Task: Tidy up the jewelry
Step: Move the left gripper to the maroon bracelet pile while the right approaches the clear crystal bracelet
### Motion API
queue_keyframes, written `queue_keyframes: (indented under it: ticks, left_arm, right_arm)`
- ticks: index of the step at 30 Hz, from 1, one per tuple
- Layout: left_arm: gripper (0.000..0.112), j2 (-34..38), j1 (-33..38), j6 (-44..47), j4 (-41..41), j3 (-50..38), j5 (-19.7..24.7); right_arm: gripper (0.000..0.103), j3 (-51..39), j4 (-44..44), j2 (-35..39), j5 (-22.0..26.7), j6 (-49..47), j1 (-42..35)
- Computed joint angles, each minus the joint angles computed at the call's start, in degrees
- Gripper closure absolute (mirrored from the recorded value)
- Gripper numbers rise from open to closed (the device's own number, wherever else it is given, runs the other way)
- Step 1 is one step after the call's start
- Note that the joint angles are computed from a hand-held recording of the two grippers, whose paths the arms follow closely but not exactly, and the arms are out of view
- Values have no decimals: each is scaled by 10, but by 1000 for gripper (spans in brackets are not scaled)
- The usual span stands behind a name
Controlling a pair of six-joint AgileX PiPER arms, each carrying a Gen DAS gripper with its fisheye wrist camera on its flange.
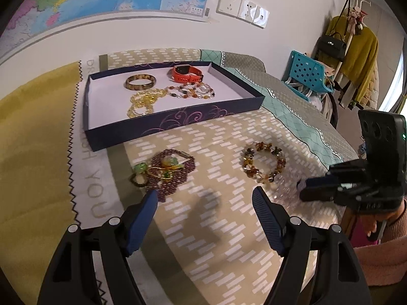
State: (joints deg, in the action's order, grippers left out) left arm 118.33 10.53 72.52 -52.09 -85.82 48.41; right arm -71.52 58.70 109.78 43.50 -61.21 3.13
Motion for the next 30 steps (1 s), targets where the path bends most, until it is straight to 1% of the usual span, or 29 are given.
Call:
queue_keyframes:
  ticks: [2, 4, 6, 7, 8, 9, 10, 11, 12, 13, 14, 16, 18, 19, 21, 22, 23, 28, 30]
  left_arm:
    - [38, -2, 6, 1, -3, 1, 1]
    - [38, -4, 13, 1, -4, 2, -3]
    - [38, -6, 18, 0, -5, 3, -6]
    - [38, -5, 22, -1, -5, 2, -7]
    - [38, -5, 26, -2, -6, 0, -7]
    - [38, -4, 29, -3, -7, -1, -8]
    - [38, -3, 31, -3, -7, -2, -8]
    - [38, -1, 33, -5, -4, -6, -10]
    - [38, 1, 34, -8, -2, -11, -13]
    - [38, 3, 35, -9, 0, -14, -17]
    - [38, 6, 35, -9, 1, -18, -19]
    - [38, 14, 34, -17, 8, -32, -27]
    - [38, 25, 32, -25, 14, -49, -28]
    - [39, 33, 29, -37, 26, -61, -30]
    - [40, 43, 24, -47, 39, -76, -31]
    - [41, 47, 22, -49, 44, -83, -30]
    - [45, 51, 19, -53, 52, -89, -29]
    - [62, 56, -1, -39, 68, -96, -26]
    - [65, 57, -9, -34, 72, -95, -30]
  right_arm:
    - [92, -6, 14, 5, 3, -8, 12]
    - [92, -16, 18, 13, 4, -9, 23]
    - [92, -32, -1, 25, -4, 25, 32]
    - [89, -37, -9, 32, -6, 41, 34]
    - [87, -38, 5, 36, 2, 38, 29]
    - [78, -35, 28, 40, 18, 28, 20]
    - [73, -31, 44, 40, 24, 21, 16]
    - [66, -26, 49, 36, 16, 21, 16]
    - [62, -17, 51, 28, -5, 26, 19]
    - [61, -17, 53, 28, -10, 30, 20]
    - [61, -15, 53, 25, -29, 40, 24]
    - [62, -17, 46, 26, -57, 54, 33]
    - [70, -23, 36, 31, -81, 64, 42]
    - [72, -25, 28, 32, -95, 69, 48]
    - [87, -26, 0, 31, -123, 81, 60]
    - [89, -30, -5, 34, -125, 83, 63]
    - [91, -31, -6, 35, -124, 82, 61]
    - [92, -32, -4, 36, -122, 77, 59]
    - [92, -31, -2, 35, -119, 76, 58]
